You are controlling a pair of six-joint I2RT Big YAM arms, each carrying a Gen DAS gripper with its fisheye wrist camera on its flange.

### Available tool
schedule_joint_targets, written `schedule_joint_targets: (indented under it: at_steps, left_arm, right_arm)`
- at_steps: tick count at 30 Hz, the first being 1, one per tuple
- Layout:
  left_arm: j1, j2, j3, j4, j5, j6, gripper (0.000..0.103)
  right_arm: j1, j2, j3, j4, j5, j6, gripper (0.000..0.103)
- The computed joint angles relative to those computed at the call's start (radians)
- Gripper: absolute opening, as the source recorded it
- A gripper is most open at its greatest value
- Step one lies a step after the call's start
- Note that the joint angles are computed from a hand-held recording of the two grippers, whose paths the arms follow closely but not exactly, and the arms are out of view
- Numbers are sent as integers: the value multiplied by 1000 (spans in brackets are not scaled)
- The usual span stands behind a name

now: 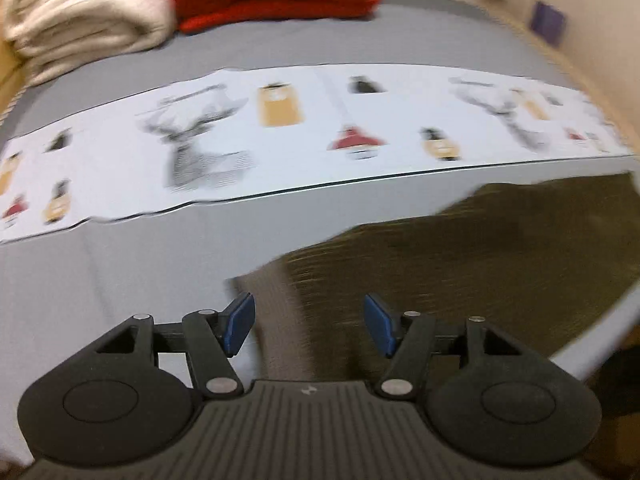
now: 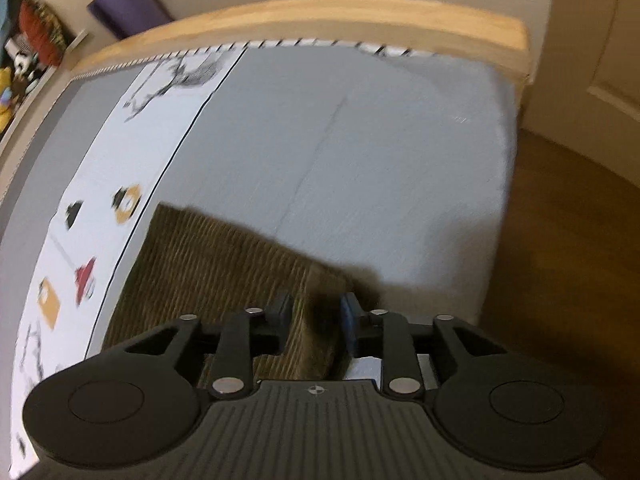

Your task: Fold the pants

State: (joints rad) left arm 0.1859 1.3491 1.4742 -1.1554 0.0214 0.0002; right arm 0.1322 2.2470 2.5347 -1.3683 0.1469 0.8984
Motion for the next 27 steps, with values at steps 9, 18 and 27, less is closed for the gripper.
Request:
schedule_joint_targets:
  at_steps: [9,18,27]
  left_arm:
    - [-85,127,5,-207,-204,267,46]
    - [-86,83,41,-50,-101,155,49]
    - [-109,119,79,-24,-116,145,52]
  right_arm:
    - [-27,-47,-113,81,-60,52,52]
    - [-46,17,-51,24,-145,21,56]
    - [-25,140,151,-97,-106,-141,29]
